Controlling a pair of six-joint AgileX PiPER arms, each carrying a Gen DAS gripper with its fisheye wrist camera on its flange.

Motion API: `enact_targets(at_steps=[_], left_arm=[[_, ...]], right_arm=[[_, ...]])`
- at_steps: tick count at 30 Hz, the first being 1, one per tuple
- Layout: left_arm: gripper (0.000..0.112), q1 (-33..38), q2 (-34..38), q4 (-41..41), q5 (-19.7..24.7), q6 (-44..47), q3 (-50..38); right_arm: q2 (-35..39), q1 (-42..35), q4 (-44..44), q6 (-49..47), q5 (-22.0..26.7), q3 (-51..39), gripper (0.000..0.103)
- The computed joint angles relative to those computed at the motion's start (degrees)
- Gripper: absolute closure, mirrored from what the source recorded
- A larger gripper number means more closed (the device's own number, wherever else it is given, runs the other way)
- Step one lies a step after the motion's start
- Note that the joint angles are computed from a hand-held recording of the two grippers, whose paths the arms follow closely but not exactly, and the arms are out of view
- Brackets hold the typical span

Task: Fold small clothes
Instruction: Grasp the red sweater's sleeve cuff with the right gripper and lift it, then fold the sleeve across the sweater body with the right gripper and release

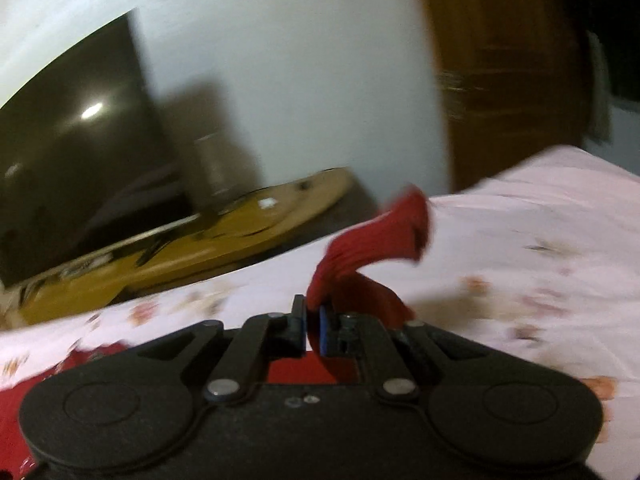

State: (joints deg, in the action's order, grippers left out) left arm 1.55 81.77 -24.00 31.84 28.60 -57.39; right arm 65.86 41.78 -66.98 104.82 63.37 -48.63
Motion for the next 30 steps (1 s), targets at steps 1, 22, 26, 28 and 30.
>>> enact_targets(at_steps=[1,22,26,28,30], left_arm=[[0.009,1.34,-0.09,-0.7,0.43,1.42,-0.18],[0.012,1.52,10.94,-25.42,14.22,14.34,-13.0],[0.052,-7.6,20.61,-23.18,16.24,5.34,-22.28],[0.054,-10.63,24.63,-20.91,17.0,1.43,-26.48],[0.054,-12.67,26.28,-19.57,15.84,-1.01,-28.61]], right_arm=[[3.03,0.45,0.02,0.12,-1.14,-2.15,0.097],[27.12,17.57,1.88,1.32,-3.64,-12.95,0.052],[19.39,20.25,4.03,7.77,1.55,-5.29,0.052],[16.26,22.02,4.86,10.03,3.97,-2.06,0.052],[13.74,24.05,5.53,12.5,5.96,0.75,0.052]])
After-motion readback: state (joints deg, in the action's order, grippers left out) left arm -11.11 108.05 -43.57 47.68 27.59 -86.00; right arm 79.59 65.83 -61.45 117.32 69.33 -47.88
